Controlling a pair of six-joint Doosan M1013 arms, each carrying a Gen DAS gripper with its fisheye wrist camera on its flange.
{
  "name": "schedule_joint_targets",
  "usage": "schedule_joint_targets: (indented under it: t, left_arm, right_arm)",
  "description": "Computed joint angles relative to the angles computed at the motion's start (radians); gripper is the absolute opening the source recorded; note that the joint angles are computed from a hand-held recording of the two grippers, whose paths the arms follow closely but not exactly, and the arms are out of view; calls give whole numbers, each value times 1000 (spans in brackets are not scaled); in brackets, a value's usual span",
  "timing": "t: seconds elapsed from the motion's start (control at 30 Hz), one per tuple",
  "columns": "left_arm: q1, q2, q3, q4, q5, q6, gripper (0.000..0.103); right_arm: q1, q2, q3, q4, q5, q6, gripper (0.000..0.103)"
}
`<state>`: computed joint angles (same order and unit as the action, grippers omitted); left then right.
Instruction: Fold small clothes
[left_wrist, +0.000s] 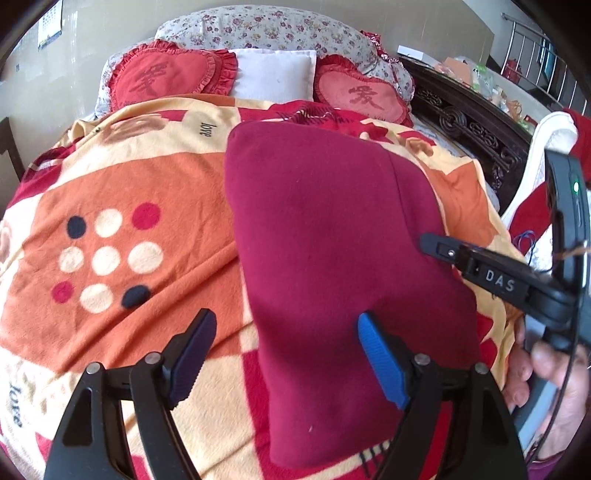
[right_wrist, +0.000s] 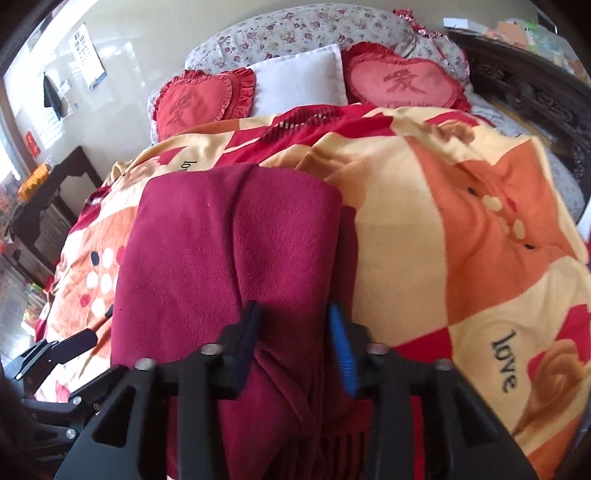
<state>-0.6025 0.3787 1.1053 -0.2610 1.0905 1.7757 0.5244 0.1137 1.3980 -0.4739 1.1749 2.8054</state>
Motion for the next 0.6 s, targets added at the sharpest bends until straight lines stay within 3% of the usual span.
schedule_joint_targets:
  t: [0.27,0.3,0.33,0.4,0.47,0.57,0.6]
  left_arm:
    - [28,49,-40,-134,43,34,94]
    - [32,55,-41,-149,46,34,97]
    - [37,61,-44,-166,51,33,99]
    - [44,73,-50,-199,68,34,100]
    - [45,82,-54,-221,78,35,101]
    - [43,96,-62,-242,108,43,101]
    - [44,98,-63,-252,118,47,96]
  right_arm:
    - [1,-55,83,-39,-89,77,0]
    - [6,-66,98,-57,-115,94,13]
    - [7,-74,110,-59,-132,104,33]
    - [-9,-91,145,-16,-188,109,49]
    - [-29,-105,179,35,-253,119,49]
    - [-64,-128,246,106,-420,145,49]
    - [-72,-130,257,125,-451,148,45]
